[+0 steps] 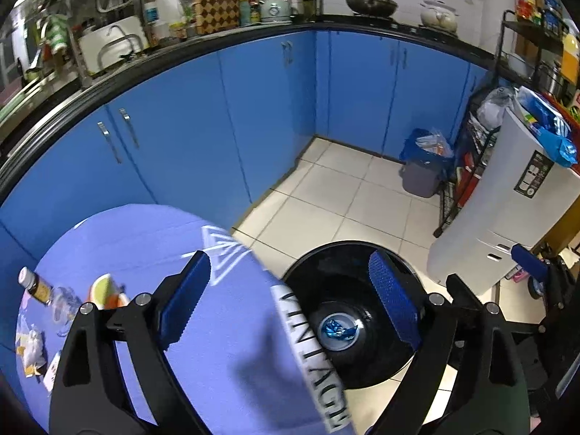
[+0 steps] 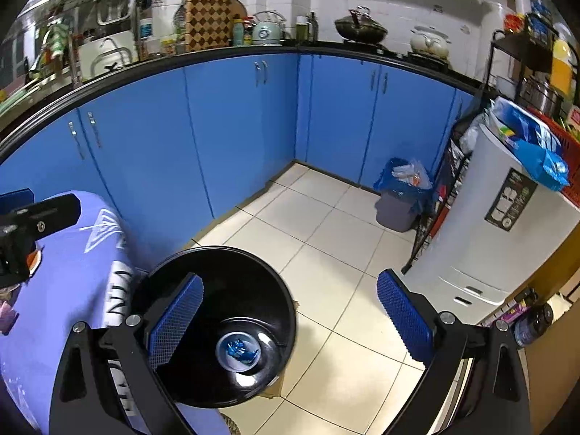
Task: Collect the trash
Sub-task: 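Move both open tools back over the table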
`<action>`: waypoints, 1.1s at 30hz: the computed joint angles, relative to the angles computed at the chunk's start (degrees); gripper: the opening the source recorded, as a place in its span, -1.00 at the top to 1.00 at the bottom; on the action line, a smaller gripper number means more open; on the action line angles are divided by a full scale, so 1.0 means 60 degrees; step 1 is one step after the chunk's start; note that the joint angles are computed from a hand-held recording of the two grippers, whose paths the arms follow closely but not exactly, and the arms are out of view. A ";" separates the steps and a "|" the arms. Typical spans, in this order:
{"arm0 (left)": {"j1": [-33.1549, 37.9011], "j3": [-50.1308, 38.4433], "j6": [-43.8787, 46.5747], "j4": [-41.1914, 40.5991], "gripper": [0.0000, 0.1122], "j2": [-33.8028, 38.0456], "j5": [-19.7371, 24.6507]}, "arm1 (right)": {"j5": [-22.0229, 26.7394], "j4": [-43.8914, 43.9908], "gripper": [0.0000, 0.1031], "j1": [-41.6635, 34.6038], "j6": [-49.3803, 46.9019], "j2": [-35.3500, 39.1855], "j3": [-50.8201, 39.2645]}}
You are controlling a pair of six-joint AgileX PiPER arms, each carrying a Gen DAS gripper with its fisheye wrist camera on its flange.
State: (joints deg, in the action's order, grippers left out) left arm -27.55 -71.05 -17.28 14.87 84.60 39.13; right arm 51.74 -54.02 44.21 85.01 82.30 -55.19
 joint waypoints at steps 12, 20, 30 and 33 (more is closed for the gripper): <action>0.2669 0.1551 0.2134 -0.1617 -0.57 -0.2006 -0.0163 | 0.1122 0.0158 -0.83 0.1766 -0.0714 0.1185 -0.2269; 0.6093 0.2367 0.5486 -0.4584 -0.75 -0.3108 0.0243 | 0.0945 0.0653 -0.83 0.2793 -0.1294 0.2060 -0.3763; 1.0389 0.3294 0.9766 -0.7368 -0.75 -0.3302 0.0899 | 0.1012 0.1716 -0.83 0.3468 -0.2522 0.3994 -0.6270; 1.1427 0.3393 1.0906 -0.7878 -0.75 -0.2974 0.1046 | 0.1099 0.2053 -0.83 0.3625 -0.2947 0.4708 -0.7134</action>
